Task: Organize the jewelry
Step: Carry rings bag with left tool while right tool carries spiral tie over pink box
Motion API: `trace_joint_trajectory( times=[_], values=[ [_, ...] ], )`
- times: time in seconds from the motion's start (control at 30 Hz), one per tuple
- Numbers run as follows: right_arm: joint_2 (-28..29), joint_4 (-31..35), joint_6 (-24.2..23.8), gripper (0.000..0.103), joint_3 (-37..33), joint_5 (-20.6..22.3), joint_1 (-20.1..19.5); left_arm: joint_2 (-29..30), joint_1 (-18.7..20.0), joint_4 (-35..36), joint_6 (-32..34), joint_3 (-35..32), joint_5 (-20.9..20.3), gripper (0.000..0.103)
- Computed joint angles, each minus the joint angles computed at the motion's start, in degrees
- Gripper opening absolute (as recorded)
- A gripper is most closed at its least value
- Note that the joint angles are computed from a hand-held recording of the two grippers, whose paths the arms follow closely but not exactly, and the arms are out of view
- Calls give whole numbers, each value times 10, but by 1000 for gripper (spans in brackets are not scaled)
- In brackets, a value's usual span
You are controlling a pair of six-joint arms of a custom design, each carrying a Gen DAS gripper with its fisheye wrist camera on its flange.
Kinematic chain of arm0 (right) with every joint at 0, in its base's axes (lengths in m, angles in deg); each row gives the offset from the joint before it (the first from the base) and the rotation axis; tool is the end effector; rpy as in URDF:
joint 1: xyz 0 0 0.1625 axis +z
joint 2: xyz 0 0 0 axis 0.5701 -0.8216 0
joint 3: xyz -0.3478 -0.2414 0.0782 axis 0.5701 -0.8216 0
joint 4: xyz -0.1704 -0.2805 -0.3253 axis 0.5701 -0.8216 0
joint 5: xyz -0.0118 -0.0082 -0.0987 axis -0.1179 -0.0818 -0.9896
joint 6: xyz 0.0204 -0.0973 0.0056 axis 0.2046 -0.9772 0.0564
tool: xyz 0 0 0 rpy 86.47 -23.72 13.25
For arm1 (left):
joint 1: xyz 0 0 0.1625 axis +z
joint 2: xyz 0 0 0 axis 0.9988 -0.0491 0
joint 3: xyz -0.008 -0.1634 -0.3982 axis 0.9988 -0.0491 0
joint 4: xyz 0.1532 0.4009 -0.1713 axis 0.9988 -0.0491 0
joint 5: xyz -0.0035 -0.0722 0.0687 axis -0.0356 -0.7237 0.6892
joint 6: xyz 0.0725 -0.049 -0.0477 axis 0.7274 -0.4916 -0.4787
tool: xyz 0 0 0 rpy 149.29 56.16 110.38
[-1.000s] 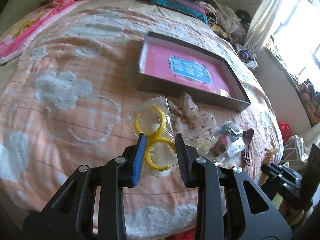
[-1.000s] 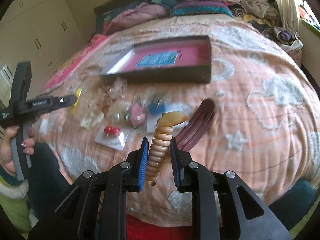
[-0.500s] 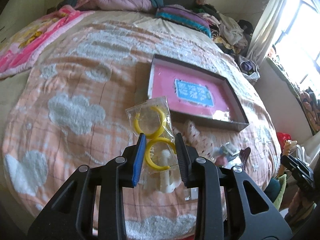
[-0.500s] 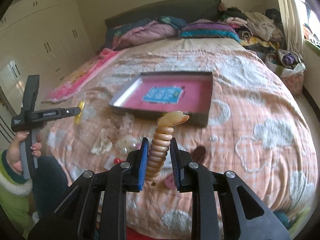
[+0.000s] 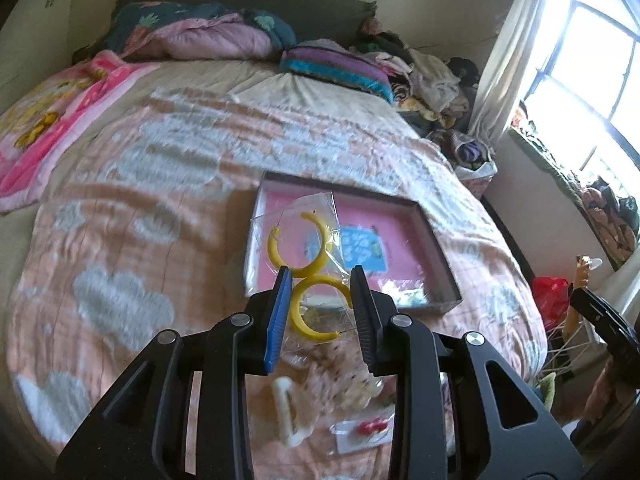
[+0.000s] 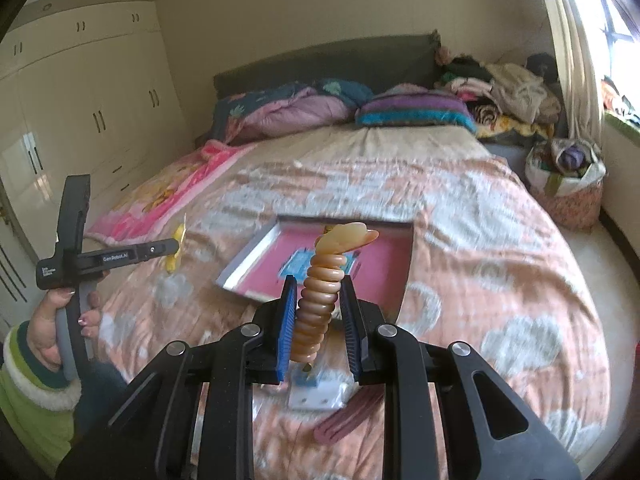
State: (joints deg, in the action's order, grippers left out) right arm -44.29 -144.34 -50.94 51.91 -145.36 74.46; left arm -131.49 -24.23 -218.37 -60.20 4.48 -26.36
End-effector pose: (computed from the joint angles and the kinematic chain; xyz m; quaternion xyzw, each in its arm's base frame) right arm 0.2827 -0.5673 0.1853 0.1623 -0.8464 0.4426 0.2476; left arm -0.1677 -0.7050 0.2938 0.2593 0.9152 -0.2697 0.1497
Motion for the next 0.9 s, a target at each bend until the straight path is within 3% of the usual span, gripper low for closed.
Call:
trace_joint_trajectory(
  times=[0.23, 0.43, 0.9],
  values=[
    [5, -7, -28, 21, -33, -9, 3, 29, -10, -17, 14, -29, -9, 22],
    [15, -3, -19, 21, -67, 0, -6, 56, -16, -26, 19, -56, -22, 22],
    [66, 80, -8, 21, -171, -3, -40, 139, -1, 8, 20, -131, -12, 22]
  ],
)
